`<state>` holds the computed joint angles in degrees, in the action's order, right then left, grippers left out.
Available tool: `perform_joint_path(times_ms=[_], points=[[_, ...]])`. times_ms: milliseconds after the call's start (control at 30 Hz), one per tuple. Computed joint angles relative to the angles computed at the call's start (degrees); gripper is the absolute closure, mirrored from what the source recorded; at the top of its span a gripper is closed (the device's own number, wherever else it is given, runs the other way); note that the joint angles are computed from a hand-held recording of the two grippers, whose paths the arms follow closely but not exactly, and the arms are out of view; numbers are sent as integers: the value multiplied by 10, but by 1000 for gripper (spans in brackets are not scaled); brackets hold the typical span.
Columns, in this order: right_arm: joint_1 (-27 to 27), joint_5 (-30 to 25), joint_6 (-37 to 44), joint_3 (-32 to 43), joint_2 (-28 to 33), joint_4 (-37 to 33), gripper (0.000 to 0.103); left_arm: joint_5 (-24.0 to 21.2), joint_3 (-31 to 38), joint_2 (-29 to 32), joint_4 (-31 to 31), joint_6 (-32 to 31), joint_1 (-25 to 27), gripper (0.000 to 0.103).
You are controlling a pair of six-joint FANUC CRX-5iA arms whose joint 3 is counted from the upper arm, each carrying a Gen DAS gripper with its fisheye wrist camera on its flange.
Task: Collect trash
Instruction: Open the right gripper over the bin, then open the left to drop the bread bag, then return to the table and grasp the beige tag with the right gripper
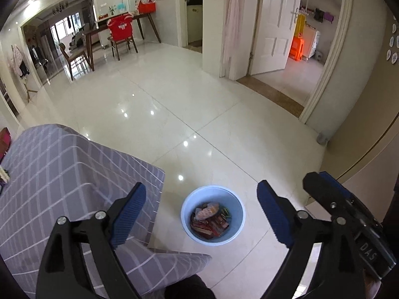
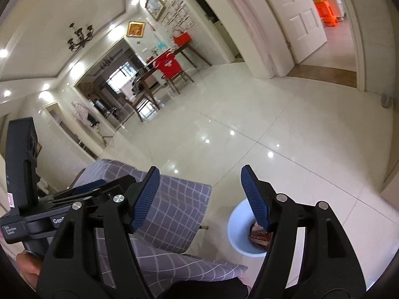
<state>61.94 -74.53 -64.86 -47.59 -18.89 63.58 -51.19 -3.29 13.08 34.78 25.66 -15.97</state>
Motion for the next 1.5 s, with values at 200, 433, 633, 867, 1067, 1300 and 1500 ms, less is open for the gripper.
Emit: perform_joint_path(times_ms=[200, 433, 633, 867, 1067, 1300, 1500], points=[[-36, 51, 72, 42, 21, 33, 34, 1, -13, -23, 31, -44, 45, 14], [-118, 195, 216, 149, 104, 67, 34, 2, 16, -10, 57, -48, 118, 14], [-170, 323, 339, 275, 209, 48, 34, -9, 81, 28, 42, 10, 185, 14], [-182, 372, 570, 475, 346, -104, 34, -29, 163, 90, 33, 60, 261, 14], [-187, 329, 788, 684, 476, -262, 34, -40, 263, 163, -10, 111, 290, 14], [-209, 247, 914, 874, 598, -354, 31, -74, 404, 258, -66, 162, 291, 14], [-233, 179, 971, 1018, 686, -400, 31, -109, 531, 337, -112, 201, 281, 14]])
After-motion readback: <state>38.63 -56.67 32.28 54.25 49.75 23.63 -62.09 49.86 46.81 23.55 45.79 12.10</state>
